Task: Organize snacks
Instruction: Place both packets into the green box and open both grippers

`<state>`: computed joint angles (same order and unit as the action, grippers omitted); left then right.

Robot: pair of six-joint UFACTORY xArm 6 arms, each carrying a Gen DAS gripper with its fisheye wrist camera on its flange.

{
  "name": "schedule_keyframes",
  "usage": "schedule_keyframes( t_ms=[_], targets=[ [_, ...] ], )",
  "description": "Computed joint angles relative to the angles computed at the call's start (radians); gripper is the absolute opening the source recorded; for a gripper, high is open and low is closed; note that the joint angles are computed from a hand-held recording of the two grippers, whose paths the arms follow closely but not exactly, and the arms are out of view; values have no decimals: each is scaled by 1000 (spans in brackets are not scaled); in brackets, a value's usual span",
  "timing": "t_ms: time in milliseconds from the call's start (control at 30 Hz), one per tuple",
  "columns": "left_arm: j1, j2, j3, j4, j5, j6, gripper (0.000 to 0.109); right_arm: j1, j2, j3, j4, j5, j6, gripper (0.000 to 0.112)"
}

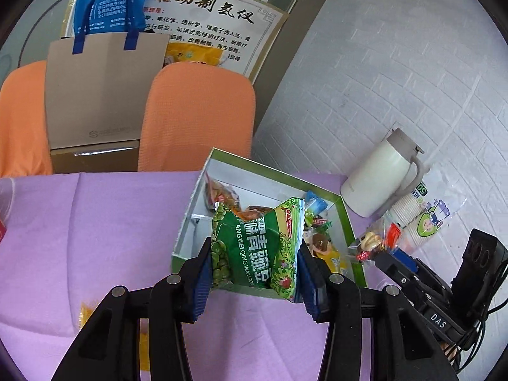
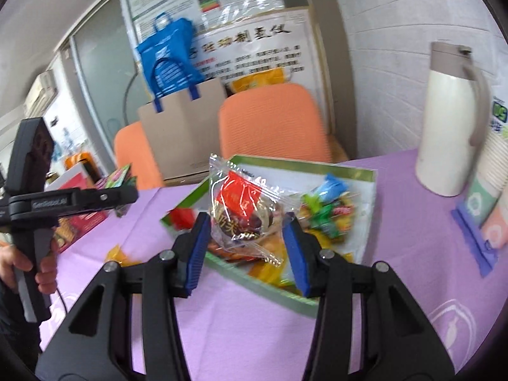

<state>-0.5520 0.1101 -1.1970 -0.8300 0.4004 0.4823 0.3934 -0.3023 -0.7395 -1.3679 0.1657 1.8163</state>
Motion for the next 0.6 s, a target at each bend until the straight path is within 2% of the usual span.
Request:
schedule_keyframes(
  t_ms=[167,300,433,467,500,533,567,600],
  targets=[
    [-50,77,-81,61,-13,-70,48,-64,13,31,16,28,2,49],
    [-90,162,-157,143,-23,-141,48,-114,60,27,-41,-22,67,49],
    [-111,223,-198,203,-49,-200,49,-127,129,-34,-253,-67,236,51],
    [-116,227,-196,192,-65,-184,54,-128,146,-51,-295,-75,264,54],
    [-119,226,-188,177,-76,-162,66,-127,156,-56,-295,-77,250,59],
    [-121,222,-179,195,-85,-171,72,-119,155,-50,-266,-59,210,73],
    [-122,215,-163,249,-100,-215,81,-106,145,-40,-269,-28,208,84],
    [-122,204,-143,307,-122,-262,85,-95,135,-34,-304,0,236,86]
  ],
)
